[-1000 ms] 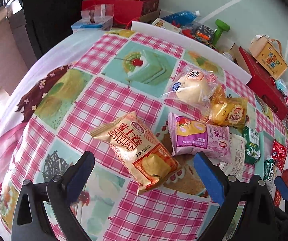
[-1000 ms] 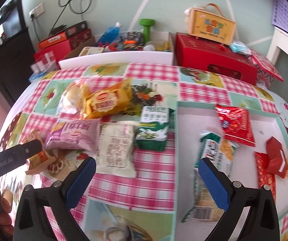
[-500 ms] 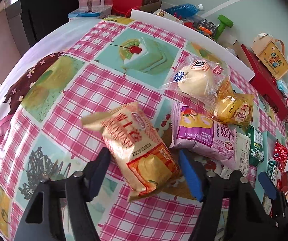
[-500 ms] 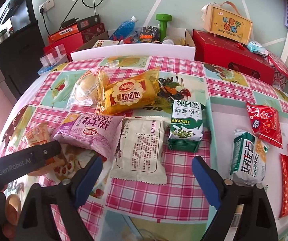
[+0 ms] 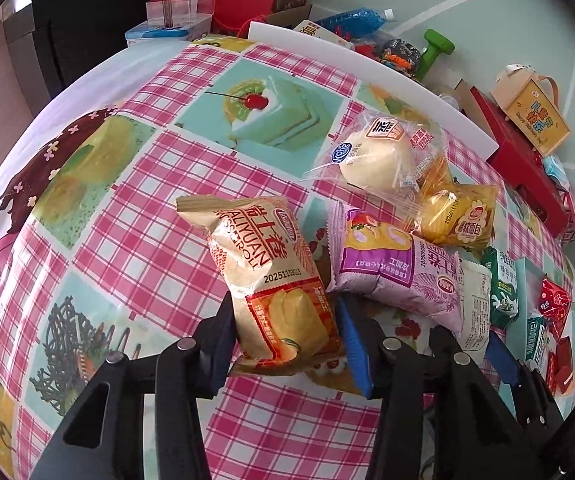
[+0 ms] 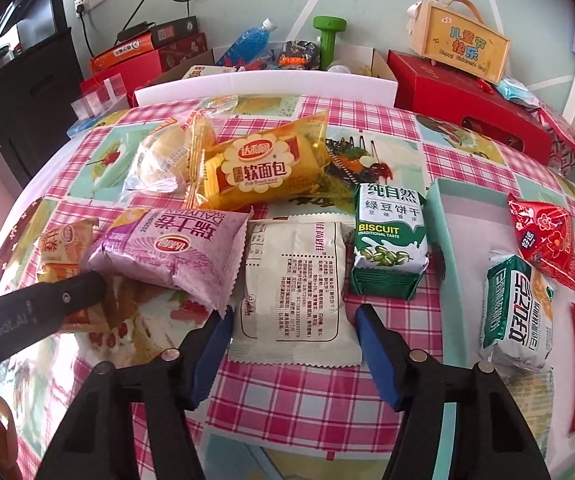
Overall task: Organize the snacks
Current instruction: 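Grasp the yellow bread bag with the left tool while the right tool grasps the white paper pack, then lift the yellow bread bag and white paper pack off the table with both tools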
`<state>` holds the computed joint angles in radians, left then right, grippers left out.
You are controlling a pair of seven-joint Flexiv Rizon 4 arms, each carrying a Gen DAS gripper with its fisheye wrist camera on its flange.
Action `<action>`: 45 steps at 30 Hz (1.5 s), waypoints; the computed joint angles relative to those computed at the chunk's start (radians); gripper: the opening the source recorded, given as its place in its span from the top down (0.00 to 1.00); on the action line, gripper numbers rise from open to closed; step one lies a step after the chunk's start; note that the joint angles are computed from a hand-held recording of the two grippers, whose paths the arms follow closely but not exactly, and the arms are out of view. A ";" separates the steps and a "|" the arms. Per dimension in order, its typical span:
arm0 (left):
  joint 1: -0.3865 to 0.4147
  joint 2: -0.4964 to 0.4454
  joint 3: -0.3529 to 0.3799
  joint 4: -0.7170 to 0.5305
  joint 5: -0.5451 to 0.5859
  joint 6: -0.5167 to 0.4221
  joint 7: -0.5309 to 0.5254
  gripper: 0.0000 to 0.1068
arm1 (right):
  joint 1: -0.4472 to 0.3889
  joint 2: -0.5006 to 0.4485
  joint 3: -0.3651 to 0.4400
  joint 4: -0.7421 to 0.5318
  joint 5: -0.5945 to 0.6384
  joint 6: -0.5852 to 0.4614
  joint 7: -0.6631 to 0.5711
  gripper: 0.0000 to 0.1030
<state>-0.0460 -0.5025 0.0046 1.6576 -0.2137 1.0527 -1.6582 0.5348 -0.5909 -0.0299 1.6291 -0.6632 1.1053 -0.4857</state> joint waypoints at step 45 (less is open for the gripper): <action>0.011 0.077 -0.086 0.084 -0.171 0.064 0.180 0.56 | -0.043 0.082 0.097 0.056 0.147 -0.101 -0.123 0.38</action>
<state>-0.0346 -0.4259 -0.0817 1.7421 -0.3844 1.1165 -1.4785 0.4920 -0.5088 0.0667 1.6847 -0.5157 1.0041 -0.6084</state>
